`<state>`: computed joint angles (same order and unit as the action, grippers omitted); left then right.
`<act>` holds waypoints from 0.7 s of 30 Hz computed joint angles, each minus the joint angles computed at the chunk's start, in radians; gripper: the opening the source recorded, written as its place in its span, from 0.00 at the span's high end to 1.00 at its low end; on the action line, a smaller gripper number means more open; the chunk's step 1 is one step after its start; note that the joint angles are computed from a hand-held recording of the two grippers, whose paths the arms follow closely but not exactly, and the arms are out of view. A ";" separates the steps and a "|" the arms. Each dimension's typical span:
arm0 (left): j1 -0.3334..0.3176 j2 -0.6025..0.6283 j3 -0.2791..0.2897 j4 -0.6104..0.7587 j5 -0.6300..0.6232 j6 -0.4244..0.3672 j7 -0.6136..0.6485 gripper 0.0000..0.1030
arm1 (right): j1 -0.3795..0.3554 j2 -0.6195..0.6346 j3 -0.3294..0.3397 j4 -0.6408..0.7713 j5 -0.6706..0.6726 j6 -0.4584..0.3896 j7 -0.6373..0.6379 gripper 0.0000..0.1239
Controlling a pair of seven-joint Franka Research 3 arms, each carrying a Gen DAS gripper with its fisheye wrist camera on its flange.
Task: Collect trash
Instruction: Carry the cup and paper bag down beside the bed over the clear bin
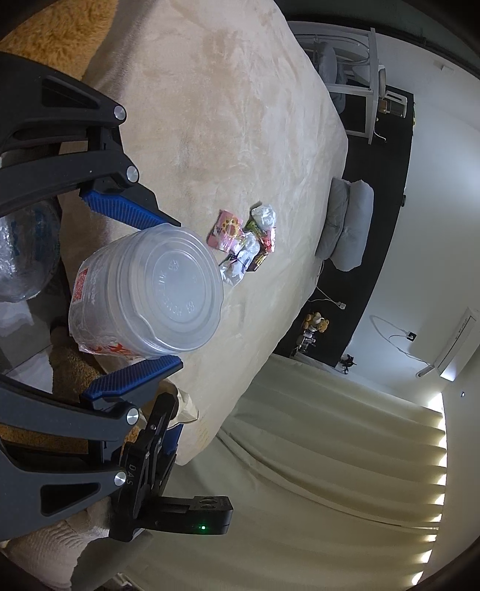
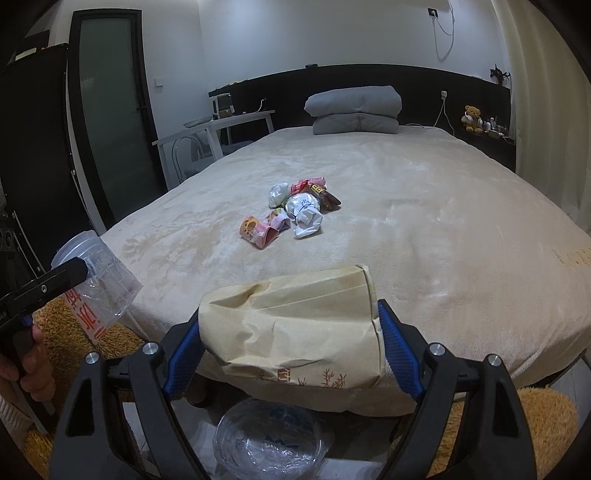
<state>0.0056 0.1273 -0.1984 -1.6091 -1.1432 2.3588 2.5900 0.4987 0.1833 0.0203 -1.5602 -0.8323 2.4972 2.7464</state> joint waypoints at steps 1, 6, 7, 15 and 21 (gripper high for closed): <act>0.002 -0.016 0.000 -0.022 -0.010 0.001 0.011 0.36 | 0.004 -0.005 0.001 -0.008 -0.004 -0.002 0.009 0.32; -0.008 -0.071 0.021 -0.096 -0.028 -0.013 0.033 0.36 | 0.011 -0.034 0.015 -0.053 -0.020 0.000 0.070 0.32; -0.012 -0.076 0.026 -0.102 -0.022 -0.018 0.033 0.36 | 0.010 -0.040 0.018 -0.063 -0.022 0.002 0.080 0.32; -0.026 -0.101 0.054 -0.158 0.024 -0.065 -0.025 0.36 | -0.010 -0.052 0.049 -0.107 0.068 0.025 0.079 0.32; -0.038 -0.084 0.052 -0.161 0.132 -0.055 -0.114 0.36 | -0.022 -0.006 0.050 -0.085 0.266 0.022 -0.018 0.32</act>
